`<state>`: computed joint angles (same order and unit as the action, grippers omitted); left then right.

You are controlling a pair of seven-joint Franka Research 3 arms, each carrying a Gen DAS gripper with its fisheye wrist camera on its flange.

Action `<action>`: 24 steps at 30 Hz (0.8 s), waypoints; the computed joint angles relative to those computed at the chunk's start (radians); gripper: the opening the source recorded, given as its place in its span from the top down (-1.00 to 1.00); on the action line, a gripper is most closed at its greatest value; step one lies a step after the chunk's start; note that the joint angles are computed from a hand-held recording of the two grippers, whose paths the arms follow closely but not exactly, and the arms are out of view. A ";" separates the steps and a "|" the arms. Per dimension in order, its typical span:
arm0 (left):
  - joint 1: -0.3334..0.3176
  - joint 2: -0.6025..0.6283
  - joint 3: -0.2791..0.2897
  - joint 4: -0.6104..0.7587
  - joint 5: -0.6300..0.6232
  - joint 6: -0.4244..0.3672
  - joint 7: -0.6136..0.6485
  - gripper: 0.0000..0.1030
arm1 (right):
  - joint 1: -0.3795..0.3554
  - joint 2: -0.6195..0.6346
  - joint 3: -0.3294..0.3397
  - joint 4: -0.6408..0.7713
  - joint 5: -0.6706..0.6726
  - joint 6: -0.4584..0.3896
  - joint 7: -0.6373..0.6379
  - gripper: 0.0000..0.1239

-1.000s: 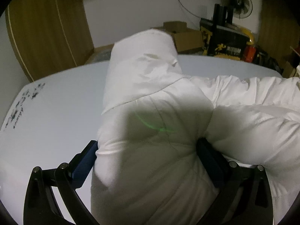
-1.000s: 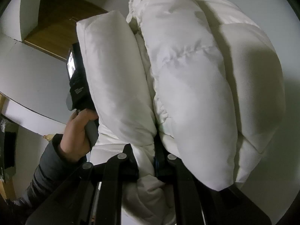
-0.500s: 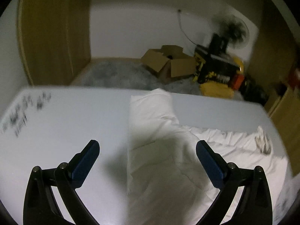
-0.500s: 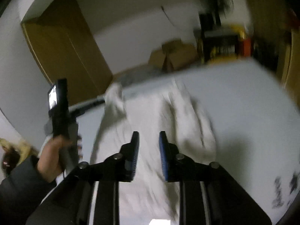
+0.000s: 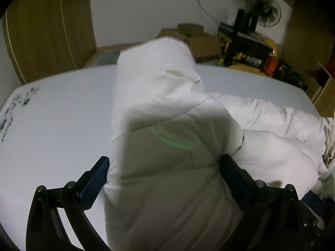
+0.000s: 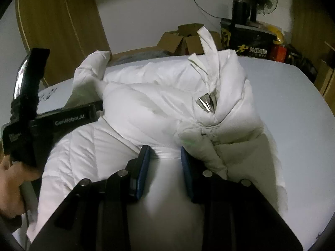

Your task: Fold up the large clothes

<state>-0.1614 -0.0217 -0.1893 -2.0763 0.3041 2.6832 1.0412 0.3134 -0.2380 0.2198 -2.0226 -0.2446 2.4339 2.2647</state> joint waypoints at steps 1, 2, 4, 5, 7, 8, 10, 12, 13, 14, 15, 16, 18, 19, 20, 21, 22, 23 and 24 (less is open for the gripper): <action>0.000 0.003 0.003 0.002 -0.039 -0.001 0.034 -1.00 | -0.006 -0.002 0.009 -0.002 -0.025 0.001 0.021 0.51; 0.000 -0.001 0.005 -0.003 -0.076 0.004 0.064 -1.00 | -0.008 -0.003 0.013 0.002 -0.038 -0.007 0.027 0.51; -0.001 -0.017 0.021 -0.009 -0.309 -0.012 0.253 -0.99 | 0.003 0.001 0.008 0.027 -0.020 -0.046 0.003 0.46; -0.014 -0.037 0.047 -0.007 -0.471 -0.046 0.383 -0.99 | 0.012 -0.011 -0.003 0.030 0.012 -0.059 -0.017 0.36; -0.002 -0.102 0.066 -0.030 -0.623 -0.072 0.521 -1.00 | 0.040 -0.093 -0.050 -0.033 0.169 -0.012 -0.066 -0.13; -0.001 -0.139 0.081 -0.046 -0.658 -0.073 0.555 -1.00 | 0.053 -0.141 -0.071 -0.068 0.253 0.006 -0.085 -0.32; -0.002 -0.203 0.114 -0.066 -0.693 -0.079 0.620 -1.00 | 0.087 -0.266 -0.113 -0.160 0.415 0.043 -0.117 -0.32; -0.006 -0.248 0.144 -0.076 -0.711 -0.089 0.670 -1.00 | 0.098 -0.374 -0.139 -0.228 0.525 0.019 -0.119 -0.34; -0.008 -0.271 0.162 -0.081 -0.728 -0.107 0.689 -1.00 | 0.090 -0.432 -0.142 -0.271 0.566 0.011 -0.101 -0.40; -0.013 -0.284 0.181 -0.080 -0.750 -0.128 0.705 -1.00 | 0.073 -0.478 -0.140 -0.304 0.594 -0.005 -0.079 -0.49; -0.024 -0.293 0.212 -0.073 -0.796 -0.170 0.740 -1.00 | 0.047 -0.528 -0.131 -0.342 0.613 -0.032 -0.050 -0.56; -0.019 -0.315 0.222 -0.084 -0.815 -0.203 0.748 -1.00 | 0.025 -0.565 -0.121 -0.369 0.621 -0.055 -0.030 -0.66; -0.002 -0.329 0.224 -0.090 -0.815 -0.248 0.741 -1.00 | -0.004 -0.635 -0.112 -0.428 0.639 -0.100 -0.004 -0.66; 0.010 -0.327 0.216 -0.093 -0.793 -0.263 0.729 -1.00 | -0.015 -0.650 -0.111 -0.444 0.648 -0.119 0.005 -0.66; 0.017 -0.321 0.211 -0.092 -0.781 -0.268 0.723 -1.00 | -0.023 -0.659 -0.112 -0.461 0.663 -0.133 0.017 -0.66; 0.022 -0.311 0.204 -0.094 -0.770 -0.274 0.714 -1.00 | -0.021 -0.652 -0.119 -0.472 0.682 -0.131 0.013 -0.66; 0.020 -0.296 0.203 -0.087 -0.774 -0.290 0.715 -0.99 | -0.014 -0.648 -0.125 -0.482 0.706 -0.124 0.006 -0.66; 0.017 -0.277 0.205 -0.078 -0.792 -0.310 0.720 -1.00 | -0.003 -0.643 -0.131 -0.491 0.731 -0.116 -0.005 -0.66; 0.018 -0.284 0.208 -0.099 -0.818 -0.312 0.732 -1.00 | 0.011 -0.631 -0.136 -0.498 0.759 -0.099 -0.020 -0.66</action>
